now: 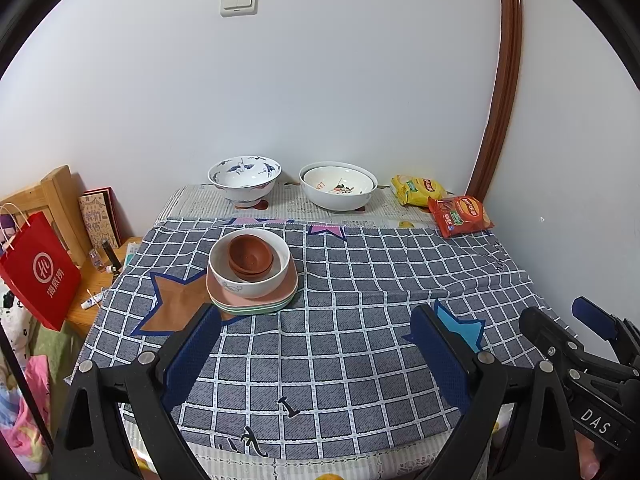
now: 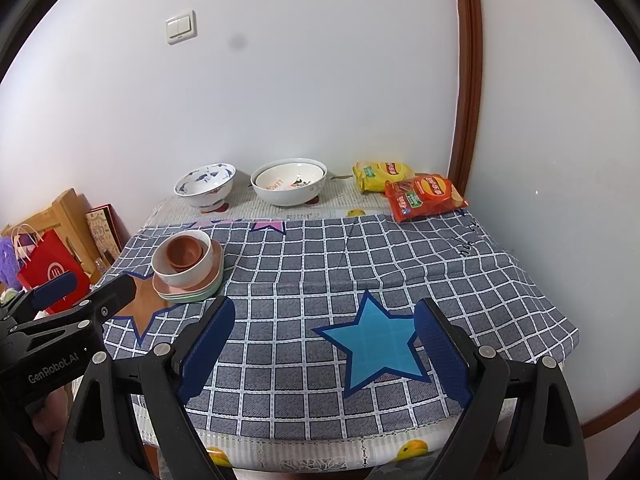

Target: Organize plates and bowls

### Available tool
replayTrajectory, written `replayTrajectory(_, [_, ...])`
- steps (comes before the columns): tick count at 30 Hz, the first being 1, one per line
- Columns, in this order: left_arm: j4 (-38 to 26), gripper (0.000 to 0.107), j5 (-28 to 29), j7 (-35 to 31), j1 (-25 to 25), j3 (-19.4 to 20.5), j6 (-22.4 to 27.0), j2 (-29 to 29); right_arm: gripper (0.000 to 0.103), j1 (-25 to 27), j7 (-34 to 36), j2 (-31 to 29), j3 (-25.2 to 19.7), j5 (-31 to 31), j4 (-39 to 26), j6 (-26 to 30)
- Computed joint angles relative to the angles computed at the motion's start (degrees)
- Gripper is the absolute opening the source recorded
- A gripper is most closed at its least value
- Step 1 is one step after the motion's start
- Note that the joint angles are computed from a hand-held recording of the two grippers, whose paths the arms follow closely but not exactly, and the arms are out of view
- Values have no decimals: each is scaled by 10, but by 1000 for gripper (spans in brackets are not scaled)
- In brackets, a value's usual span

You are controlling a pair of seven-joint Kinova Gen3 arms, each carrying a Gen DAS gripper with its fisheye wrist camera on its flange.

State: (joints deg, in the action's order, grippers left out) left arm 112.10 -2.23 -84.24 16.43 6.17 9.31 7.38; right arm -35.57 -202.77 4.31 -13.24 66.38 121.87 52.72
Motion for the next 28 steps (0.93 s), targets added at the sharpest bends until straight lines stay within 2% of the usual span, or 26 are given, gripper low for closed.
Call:
replayTrajectory(24, [-1, 96, -18, 17, 9, -9, -1, -1, 90, -4, 2, -3, -4, 0, -3, 8])
replayTrajectory(28, [-5, 96, -50, 49, 38, -36, 0, 3, 90, -4, 0, -2, -4, 3, -3, 9])
